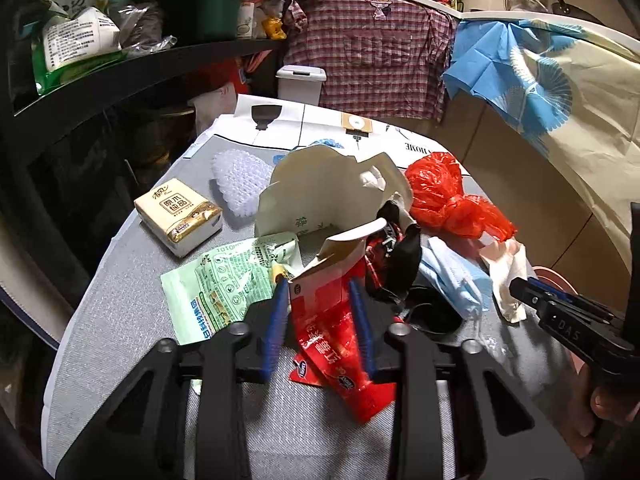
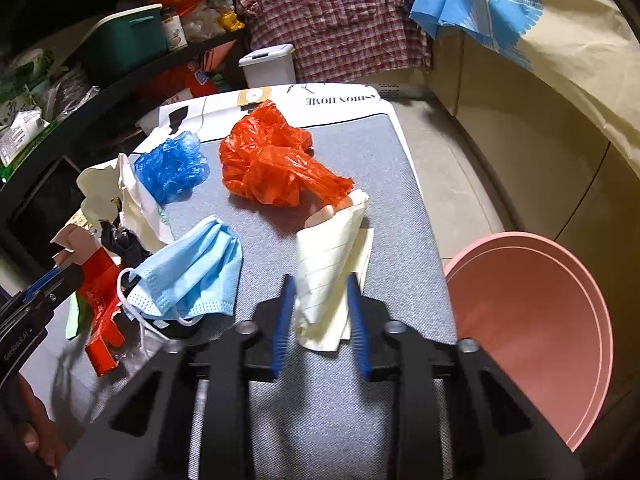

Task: Collect trash
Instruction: 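Reach the left tool to the red box while the right tool grasps the white paper cone, then carry the red box and paper cone over the pink bucket with both tools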

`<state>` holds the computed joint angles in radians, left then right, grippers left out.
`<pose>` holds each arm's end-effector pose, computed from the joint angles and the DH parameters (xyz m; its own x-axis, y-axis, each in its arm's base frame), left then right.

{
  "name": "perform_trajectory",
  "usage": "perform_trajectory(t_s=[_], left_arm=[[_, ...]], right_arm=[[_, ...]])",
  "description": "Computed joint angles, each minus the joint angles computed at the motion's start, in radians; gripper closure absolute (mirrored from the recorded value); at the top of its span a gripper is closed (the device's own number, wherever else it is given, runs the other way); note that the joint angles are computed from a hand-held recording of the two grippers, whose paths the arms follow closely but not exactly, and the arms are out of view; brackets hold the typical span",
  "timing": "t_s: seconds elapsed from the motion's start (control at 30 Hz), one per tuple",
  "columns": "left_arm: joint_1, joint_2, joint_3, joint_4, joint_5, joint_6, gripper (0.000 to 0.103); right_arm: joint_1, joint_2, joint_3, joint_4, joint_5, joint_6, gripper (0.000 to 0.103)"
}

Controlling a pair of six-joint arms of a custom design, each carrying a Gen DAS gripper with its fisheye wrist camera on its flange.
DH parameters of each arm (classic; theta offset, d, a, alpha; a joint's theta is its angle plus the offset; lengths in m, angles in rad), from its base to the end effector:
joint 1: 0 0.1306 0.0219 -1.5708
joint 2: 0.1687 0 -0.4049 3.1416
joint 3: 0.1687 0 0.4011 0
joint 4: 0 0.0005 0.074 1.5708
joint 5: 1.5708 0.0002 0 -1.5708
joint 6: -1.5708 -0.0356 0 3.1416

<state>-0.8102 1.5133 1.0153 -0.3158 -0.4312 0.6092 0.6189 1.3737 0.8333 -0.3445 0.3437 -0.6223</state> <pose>0.3496 -0.3466 0.2640 -0.6743 -0.0455 -0.7370 0.0907 0.9854 -0.1438 0.3512 0.2348 0.2456 -0.7292 0.1544 -0.6666 0.0649 0.9854 0.1573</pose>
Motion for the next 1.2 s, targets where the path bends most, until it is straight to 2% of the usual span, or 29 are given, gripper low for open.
perform_trajectory(t_s=[0.1,0.3,0.73,0.93,1.2], left_arm=[[-0.009,-0.002,0.001,-0.022,-0.015,-0.008,0.089],[-0.024,-0.038,-0.019,-0.04,-0.041,-0.003,0.098],[-0.07,-0.137,-0.061,-0.046,-0.131,-0.02,0.099],[-0.093,-0.166,-0.063,-0.061,-0.149,-0.01,0.099],[-0.135,-0.193,-0.063,-0.069,-0.18,-0.005,0.099]], right_arm=[[0.005,-0.015,-0.008,0.005,0.003,-0.008,0.094],[0.025,-0.061,-0.028,-0.022,0.017,-0.06,0.096],[0.095,-0.171,-0.059,-0.076,0.125,-0.096,0.096],[0.133,-0.218,-0.067,-0.108,0.193,-0.094,0.096],[0.178,-0.301,-0.08,-0.182,0.275,-0.119,0.096]])
